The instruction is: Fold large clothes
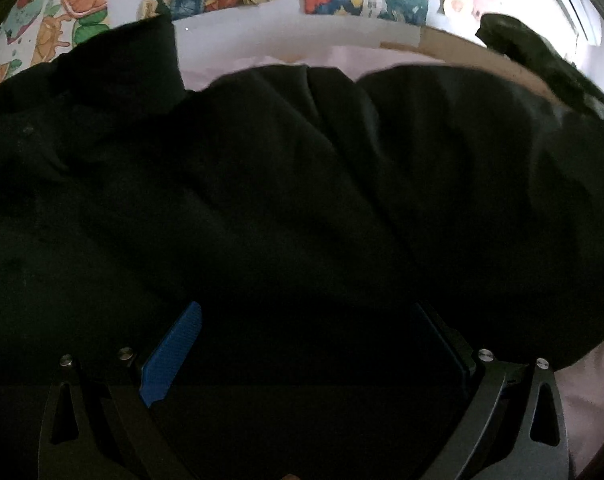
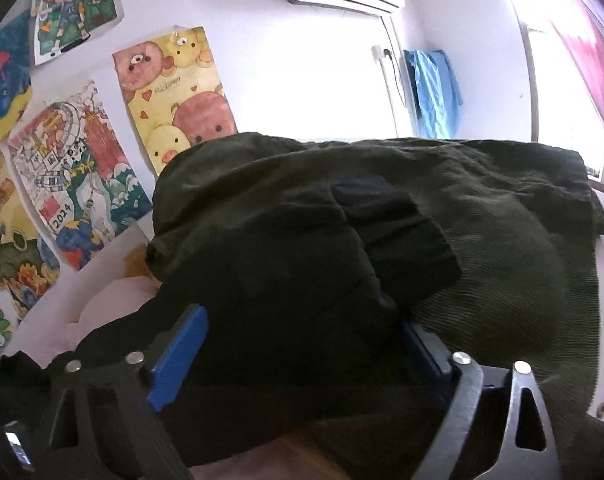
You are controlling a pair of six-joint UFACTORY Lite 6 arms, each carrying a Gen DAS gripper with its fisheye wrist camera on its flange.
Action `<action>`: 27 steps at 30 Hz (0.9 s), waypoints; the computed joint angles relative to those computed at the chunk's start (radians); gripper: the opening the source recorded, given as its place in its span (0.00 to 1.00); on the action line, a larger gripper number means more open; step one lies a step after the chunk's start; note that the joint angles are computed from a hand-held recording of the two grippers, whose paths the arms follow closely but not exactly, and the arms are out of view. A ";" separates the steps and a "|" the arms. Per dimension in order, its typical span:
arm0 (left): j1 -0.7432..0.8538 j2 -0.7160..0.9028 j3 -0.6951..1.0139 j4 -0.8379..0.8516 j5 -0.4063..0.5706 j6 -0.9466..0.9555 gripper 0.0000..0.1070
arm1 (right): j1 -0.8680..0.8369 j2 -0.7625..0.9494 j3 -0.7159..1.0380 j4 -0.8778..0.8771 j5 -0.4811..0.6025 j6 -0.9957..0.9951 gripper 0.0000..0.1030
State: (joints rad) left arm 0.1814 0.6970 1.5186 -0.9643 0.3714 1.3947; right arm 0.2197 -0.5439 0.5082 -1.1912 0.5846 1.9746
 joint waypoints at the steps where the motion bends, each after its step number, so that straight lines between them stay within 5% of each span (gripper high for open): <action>1: -0.005 0.004 -0.016 -0.060 -0.027 0.067 0.96 | 0.005 0.012 0.002 -0.024 0.006 0.027 0.75; 5: -0.016 0.018 -0.052 -0.219 -0.083 0.245 0.96 | -0.020 0.047 0.008 -0.080 -0.015 0.082 0.54; 9: 0.022 0.015 -0.002 -0.064 -0.003 0.072 0.95 | -0.027 0.051 0.014 -0.129 -0.066 0.110 0.21; 11: 0.049 0.002 0.019 0.019 0.042 -0.026 0.95 | -0.001 0.048 0.020 -0.159 -0.060 0.135 0.16; 20: 0.327 -0.050 0.209 0.136 0.377 -0.168 0.95 | 0.472 0.157 0.245 -0.284 0.227 0.119 0.12; 27: 0.588 -0.034 0.420 0.118 0.743 -0.195 0.95 | 0.745 0.545 0.643 -0.350 0.228 -0.006 0.12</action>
State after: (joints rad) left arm 0.7693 0.6630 1.9390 -0.8458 1.1146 1.1997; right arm 0.9647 0.0009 1.1510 -1.5414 0.8127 1.9690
